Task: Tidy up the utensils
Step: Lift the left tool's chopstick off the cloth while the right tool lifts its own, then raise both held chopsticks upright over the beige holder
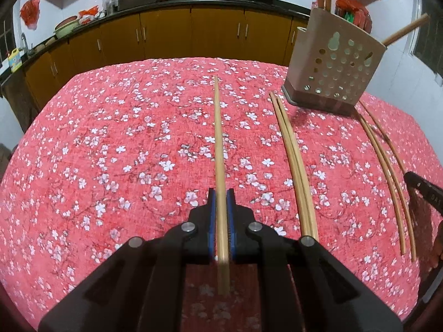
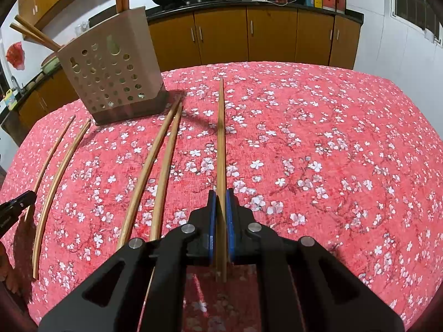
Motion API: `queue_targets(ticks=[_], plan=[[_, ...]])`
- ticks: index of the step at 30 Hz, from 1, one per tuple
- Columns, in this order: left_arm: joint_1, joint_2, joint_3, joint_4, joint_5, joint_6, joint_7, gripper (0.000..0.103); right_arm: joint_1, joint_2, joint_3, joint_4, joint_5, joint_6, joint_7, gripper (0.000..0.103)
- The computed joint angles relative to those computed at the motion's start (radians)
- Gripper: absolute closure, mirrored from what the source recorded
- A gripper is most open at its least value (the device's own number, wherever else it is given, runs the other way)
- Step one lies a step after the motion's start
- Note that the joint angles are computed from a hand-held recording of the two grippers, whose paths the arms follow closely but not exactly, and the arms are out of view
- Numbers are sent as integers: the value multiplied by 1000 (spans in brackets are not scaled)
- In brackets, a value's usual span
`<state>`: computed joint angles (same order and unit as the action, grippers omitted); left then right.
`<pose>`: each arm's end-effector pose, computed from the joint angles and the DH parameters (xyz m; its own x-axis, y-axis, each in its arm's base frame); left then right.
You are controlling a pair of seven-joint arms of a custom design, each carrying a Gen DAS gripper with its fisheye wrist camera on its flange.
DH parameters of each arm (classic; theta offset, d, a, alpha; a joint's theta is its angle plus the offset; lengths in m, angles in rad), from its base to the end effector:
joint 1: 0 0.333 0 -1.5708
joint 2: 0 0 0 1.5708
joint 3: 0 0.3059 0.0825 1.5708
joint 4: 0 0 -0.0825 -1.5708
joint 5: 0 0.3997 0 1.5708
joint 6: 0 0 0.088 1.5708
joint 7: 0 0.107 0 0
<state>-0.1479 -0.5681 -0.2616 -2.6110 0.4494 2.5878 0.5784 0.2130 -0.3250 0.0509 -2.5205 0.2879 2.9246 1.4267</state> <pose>0.3915 -0.1812 0.4702 0.2446 -0.9689 0.0375 -0.7484 -0.2133 -0.6280 0.4759 0.1109 0.4592 0.1973 -0.9729 -0.1208 -0.7464 -0.0691 -0.6619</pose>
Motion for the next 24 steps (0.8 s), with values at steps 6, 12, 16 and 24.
queue_targets(ticks=[6,12,16,24], plan=[[-15,-38,26,4,-33,-7,44,95,35,-73,-37,-33,60,68,-51,95],[13,-114,10,21,-8,4,49,95,46,-129,-57,-28,91,131,-76,95],[38,-143,-1,44,16,22,42,95,81,-148,-90,-22,119,174,-109,95],[79,-173,-18,74,48,89,6,95,122,-167,-115,-6,149,226,-137,95]])
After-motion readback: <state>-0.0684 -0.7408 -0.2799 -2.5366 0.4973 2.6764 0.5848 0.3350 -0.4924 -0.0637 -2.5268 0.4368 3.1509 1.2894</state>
